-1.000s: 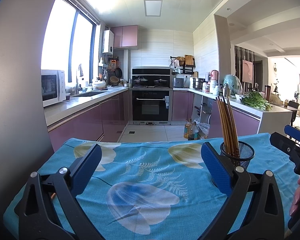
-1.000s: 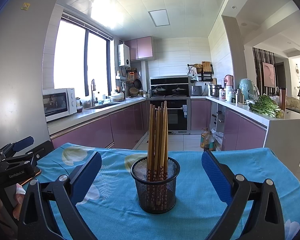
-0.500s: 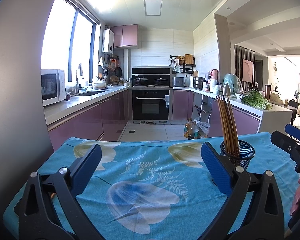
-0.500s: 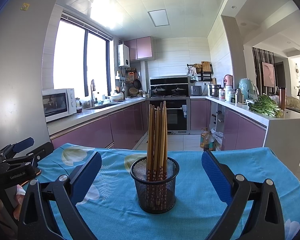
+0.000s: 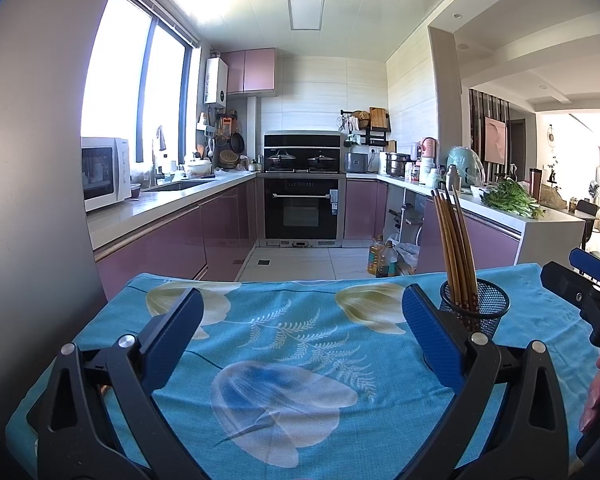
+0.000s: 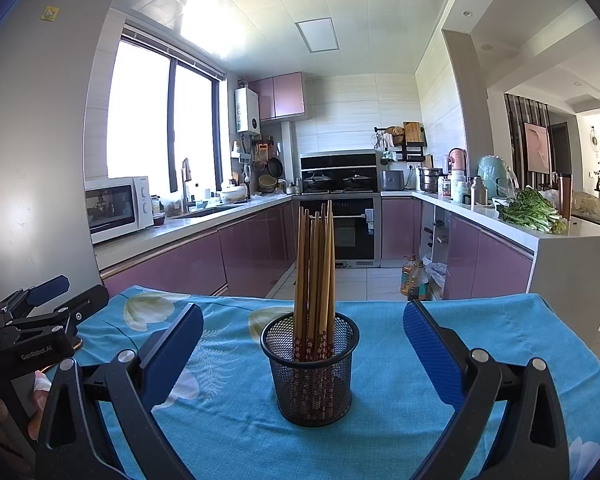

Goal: Organize utensils

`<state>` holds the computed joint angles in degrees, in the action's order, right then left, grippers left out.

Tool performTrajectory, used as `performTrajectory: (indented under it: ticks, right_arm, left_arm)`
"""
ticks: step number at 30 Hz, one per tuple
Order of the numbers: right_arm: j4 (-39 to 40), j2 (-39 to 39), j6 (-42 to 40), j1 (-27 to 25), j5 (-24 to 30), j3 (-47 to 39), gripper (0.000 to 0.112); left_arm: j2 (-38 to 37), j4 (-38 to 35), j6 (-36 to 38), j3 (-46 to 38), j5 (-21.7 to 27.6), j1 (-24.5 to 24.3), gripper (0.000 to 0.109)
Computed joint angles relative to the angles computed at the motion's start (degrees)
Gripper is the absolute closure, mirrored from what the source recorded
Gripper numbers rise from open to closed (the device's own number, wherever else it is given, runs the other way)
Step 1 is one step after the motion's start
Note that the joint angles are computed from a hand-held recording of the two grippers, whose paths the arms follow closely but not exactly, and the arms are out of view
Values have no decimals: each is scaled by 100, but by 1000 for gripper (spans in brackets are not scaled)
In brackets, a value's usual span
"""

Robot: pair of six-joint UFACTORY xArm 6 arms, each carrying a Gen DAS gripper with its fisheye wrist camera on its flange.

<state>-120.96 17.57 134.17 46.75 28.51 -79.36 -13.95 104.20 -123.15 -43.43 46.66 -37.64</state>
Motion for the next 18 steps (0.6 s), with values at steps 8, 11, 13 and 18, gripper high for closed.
performTrajectory:
  ticks: [8, 11, 13, 18]
  right_arm:
    - [19, 15, 3, -7, -21, -12, 15]
    - [35, 32, -14, -13, -35, -27, 15]
    - [47, 47, -24, -35, -81, -39, 15]
    - [547, 87, -514, -254, -296, -17, 15]
  left_arm:
    - [66, -75, -16, -27, 85, -50, 11]
    - [55, -51, -121, -8, 165, -92, 11]
    - [70, -33, -111, -17, 110, -76, 11]
    - [267, -373, 337, -197, -311, 148, 11]
